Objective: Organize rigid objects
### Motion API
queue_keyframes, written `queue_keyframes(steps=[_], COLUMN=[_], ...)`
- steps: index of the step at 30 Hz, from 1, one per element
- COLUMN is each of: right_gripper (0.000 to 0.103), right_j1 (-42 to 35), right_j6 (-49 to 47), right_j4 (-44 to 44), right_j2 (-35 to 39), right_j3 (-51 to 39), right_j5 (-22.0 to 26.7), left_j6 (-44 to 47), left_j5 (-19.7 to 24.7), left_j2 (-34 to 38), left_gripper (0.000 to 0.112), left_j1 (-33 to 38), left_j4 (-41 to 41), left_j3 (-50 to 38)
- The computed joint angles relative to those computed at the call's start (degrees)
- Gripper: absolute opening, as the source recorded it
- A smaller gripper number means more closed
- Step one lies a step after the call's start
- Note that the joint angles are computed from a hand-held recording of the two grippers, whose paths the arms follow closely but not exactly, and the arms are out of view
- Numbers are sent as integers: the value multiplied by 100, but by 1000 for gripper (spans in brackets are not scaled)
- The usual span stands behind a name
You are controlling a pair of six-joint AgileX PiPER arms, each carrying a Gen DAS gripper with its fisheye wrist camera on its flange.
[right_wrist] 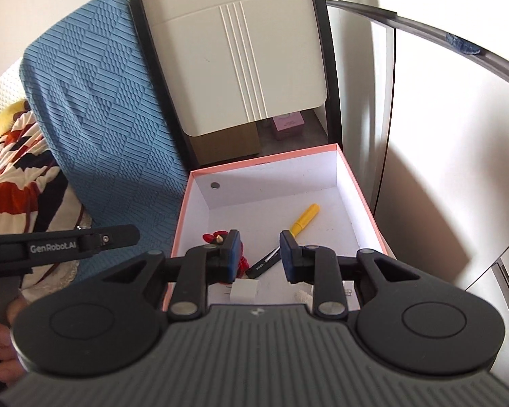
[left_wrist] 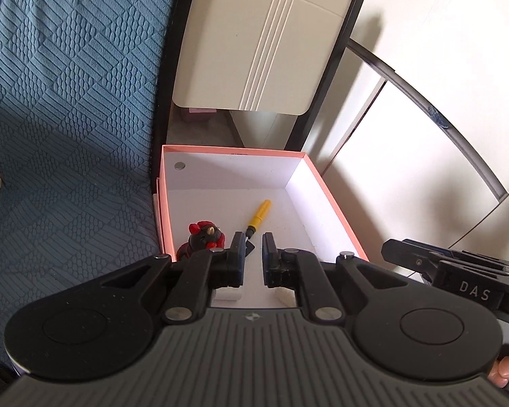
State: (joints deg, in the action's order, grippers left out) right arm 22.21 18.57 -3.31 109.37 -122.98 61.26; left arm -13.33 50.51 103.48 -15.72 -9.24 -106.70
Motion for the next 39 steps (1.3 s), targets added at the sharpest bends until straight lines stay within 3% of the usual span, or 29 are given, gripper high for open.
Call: queue_keyframes(steps=[10, 11, 12, 14, 17, 21, 22, 24, 26, 28, 39], right_gripper=[29, 29, 29, 29, 29, 29, 31, 48, 80, 89, 90], right_j1=[354, 378, 388, 402, 507, 584, 604, 656, 683, 714, 1007], right_j6=[414, 450, 481, 563, 711, 877, 923, 1078, 1201, 1307, 1675], right_j4=[-372, -394, -396, -391, -597, -708, -751, -895, -1002, -1094, -1641], right_j2=[-805, -883, -946, -1084, -1242, -1427, -1465, -1567, -1685, -1801, -1954], right_j3=[1031, 1142, 1225, 1396, 1589, 1824, 1873, 2024, 2226, 2429, 2741], right_j5=[-288, -317, -326, -360, -363, -376, -378, -420, -541, -663, -449], left_j6=[139, 175, 164, 98, 216, 63, 42, -12, -63, -145, -380], left_j5=[-73, -89, -112, -259, -317, -380, -417, -449, -462, -492, -423], left_j2=[-704, -767, -837, -1018, -1218, -1429, -1497, -1614, -1716, -1827, -2141], left_gripper=[13, 21, 42, 63, 71, 95, 97, 99, 100, 100, 101], left_j1=[44, 58, 58, 23, 26, -65, -75, -87, -106, -160, -211], left_j4=[5, -36, -13, 168, 165, 448, 474, 490, 547, 690, 999], left_j3=[788, 868, 952, 1168, 1365, 1551, 1622, 1751, 1878, 2020, 2346])
